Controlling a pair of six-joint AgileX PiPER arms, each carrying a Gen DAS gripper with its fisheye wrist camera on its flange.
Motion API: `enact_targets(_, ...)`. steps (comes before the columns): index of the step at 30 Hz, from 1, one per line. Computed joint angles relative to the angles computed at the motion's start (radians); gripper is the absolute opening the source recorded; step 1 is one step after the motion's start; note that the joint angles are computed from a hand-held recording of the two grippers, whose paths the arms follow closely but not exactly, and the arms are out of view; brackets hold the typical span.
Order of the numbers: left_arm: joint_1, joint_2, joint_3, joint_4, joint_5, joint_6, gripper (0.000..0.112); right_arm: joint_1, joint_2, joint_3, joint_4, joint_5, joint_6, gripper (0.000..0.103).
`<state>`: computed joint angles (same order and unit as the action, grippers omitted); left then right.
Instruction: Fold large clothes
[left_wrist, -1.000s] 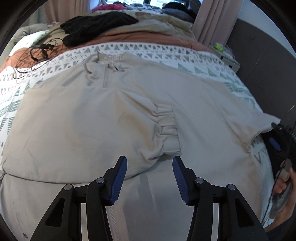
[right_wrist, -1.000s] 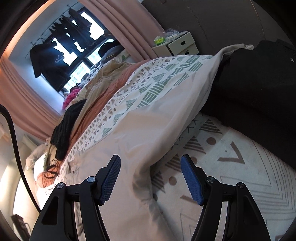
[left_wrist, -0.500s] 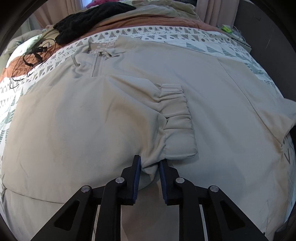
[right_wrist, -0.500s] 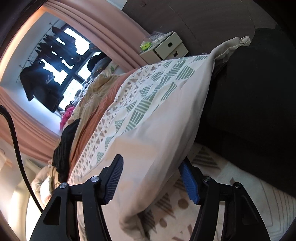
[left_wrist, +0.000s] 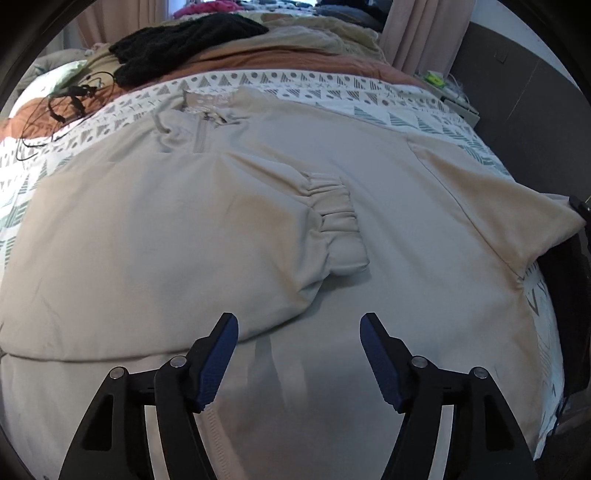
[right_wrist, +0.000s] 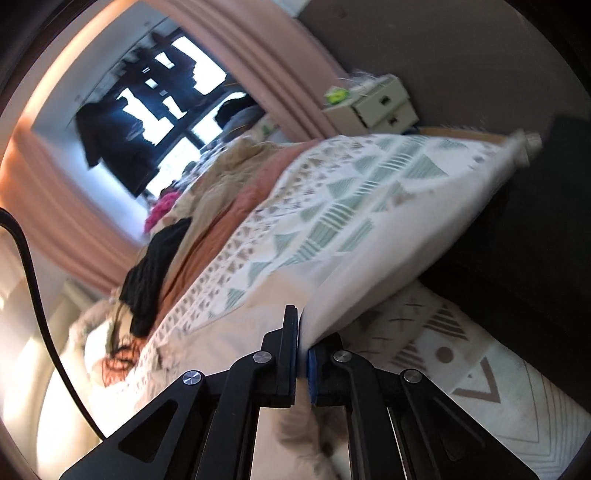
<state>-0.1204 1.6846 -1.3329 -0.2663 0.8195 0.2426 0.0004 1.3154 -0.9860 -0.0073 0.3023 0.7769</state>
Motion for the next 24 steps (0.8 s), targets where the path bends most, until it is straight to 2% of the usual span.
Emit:
enact_targets(5, 0.092, -0.083, 0.057, -0.08, 0.02, 0.109, 0.07, 0.114, -0.006, -0.096, -0.131, 0.136, 0.096, 0.006)
enact_targets(10, 0.22, -0.118, 0.067, -0.23, 0.091, 0.254, 0.07, 0.269, -0.012, -0.114, -0.305, 0.24, 0.276, 0.006)
enact_targets(13, 0.288, -0.128, 0.076, -0.288, 0.111, 0.302, 0.07, 0.353, 0.002, -0.106, -0.413, 0.269, 0.406, 0.006)
enact_targets(21, 0.411, -0.098, 0.035, -0.397, 0.206, 0.358, 0.07, 0.518, 0.12, -0.186, -0.541, 0.365, 0.561, 0.006)
enact_targets(24, 0.436, -0.088, 0.023, -0.435, 0.231, 0.38, 0.07, 0.541, 0.166, -0.201, -0.551, 0.346, 0.581, 0.006)
